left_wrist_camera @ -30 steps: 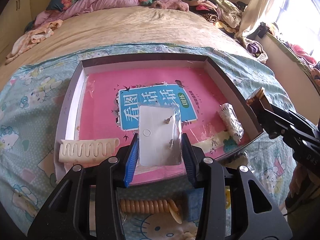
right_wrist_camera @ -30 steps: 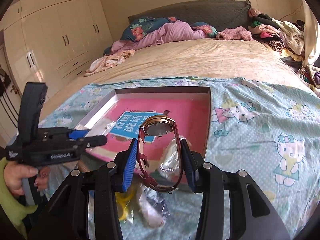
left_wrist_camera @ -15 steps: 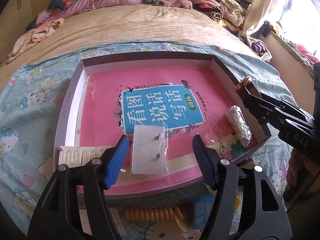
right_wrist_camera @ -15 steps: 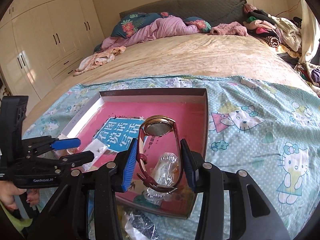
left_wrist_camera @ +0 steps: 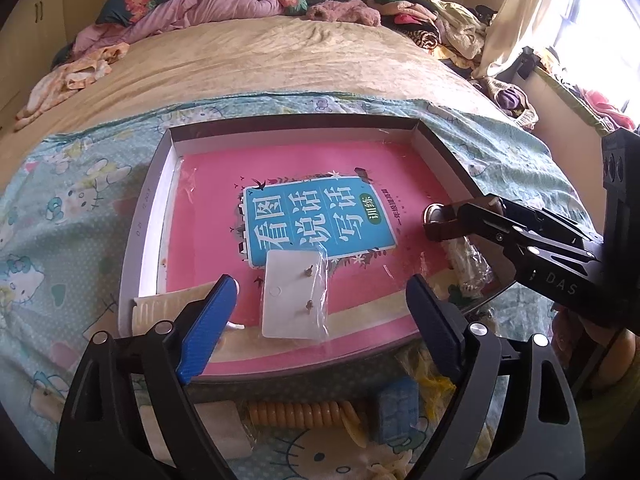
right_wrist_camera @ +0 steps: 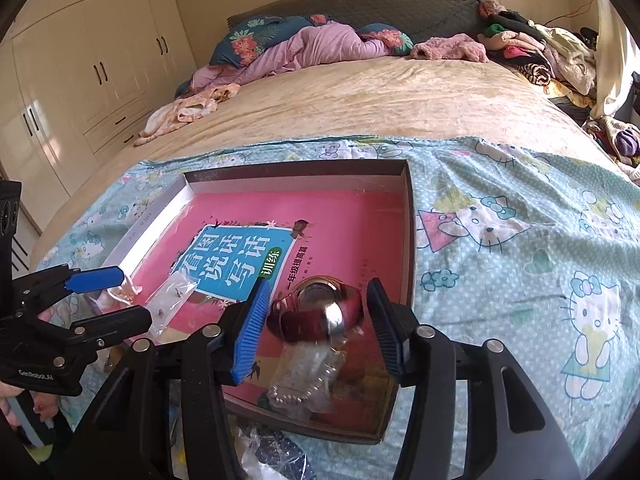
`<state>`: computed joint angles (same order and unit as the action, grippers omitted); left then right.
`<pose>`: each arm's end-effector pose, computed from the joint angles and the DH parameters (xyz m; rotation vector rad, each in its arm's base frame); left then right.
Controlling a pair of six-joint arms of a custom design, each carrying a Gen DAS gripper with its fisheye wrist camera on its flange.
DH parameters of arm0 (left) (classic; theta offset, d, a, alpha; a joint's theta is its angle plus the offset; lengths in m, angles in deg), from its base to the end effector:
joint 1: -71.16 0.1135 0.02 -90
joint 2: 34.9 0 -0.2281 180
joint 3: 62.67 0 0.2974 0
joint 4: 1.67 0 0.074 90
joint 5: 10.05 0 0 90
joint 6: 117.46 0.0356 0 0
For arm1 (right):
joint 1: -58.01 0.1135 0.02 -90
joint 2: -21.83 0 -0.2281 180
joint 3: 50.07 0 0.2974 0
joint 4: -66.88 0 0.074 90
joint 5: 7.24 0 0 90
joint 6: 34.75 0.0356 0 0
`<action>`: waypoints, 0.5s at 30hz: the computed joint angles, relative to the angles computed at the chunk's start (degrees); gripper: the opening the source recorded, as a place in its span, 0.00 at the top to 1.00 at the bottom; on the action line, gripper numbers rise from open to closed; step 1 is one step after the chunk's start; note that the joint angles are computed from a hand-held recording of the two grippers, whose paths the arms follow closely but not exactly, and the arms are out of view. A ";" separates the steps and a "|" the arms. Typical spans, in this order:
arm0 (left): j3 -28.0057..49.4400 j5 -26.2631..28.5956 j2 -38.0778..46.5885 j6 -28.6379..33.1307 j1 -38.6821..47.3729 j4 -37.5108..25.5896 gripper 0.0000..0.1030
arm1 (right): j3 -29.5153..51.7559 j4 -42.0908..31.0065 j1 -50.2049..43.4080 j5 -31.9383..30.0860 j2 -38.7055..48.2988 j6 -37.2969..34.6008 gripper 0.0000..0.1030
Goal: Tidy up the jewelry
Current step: 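Release the earring card and the watch inside the box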
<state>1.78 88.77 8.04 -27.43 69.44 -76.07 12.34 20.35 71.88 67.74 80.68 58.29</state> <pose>0.1953 -0.0113 0.2909 0.1024 2.4878 -0.2043 0.2678 0.0756 0.2533 -0.3527 2.3054 0.4526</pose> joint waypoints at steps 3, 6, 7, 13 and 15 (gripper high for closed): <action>0.44 -0.48 -0.82 0.01 -0.08 -0.72 0.22 | -1.05 -0.67 -0.68 -0.58 -2.42 0.64 0.42; 0.86 -0.46 -1.62 0.08 0.34 -1.50 0.20 | -2.17 -1.72 -1.19 -0.90 -5.37 1.25 0.36; 1.01 -0.46 -2.05 0.06 0.49 -1.79 0.20 | -2.60 -2.09 -1.31 -1.17 -6.48 1.51 0.35; 1.58 -0.68 -4.31 -0.36 0.86 -3.26 0.12 | -4.47 -4.56 -2.00 -1.58 -12.92 2.47 0.24; 1.75 -0.96 -5.17 -0.49 0.84 -3.82 0.11 | -4.87 -5.45 -2.32 -1.78 -15.07 2.88 0.20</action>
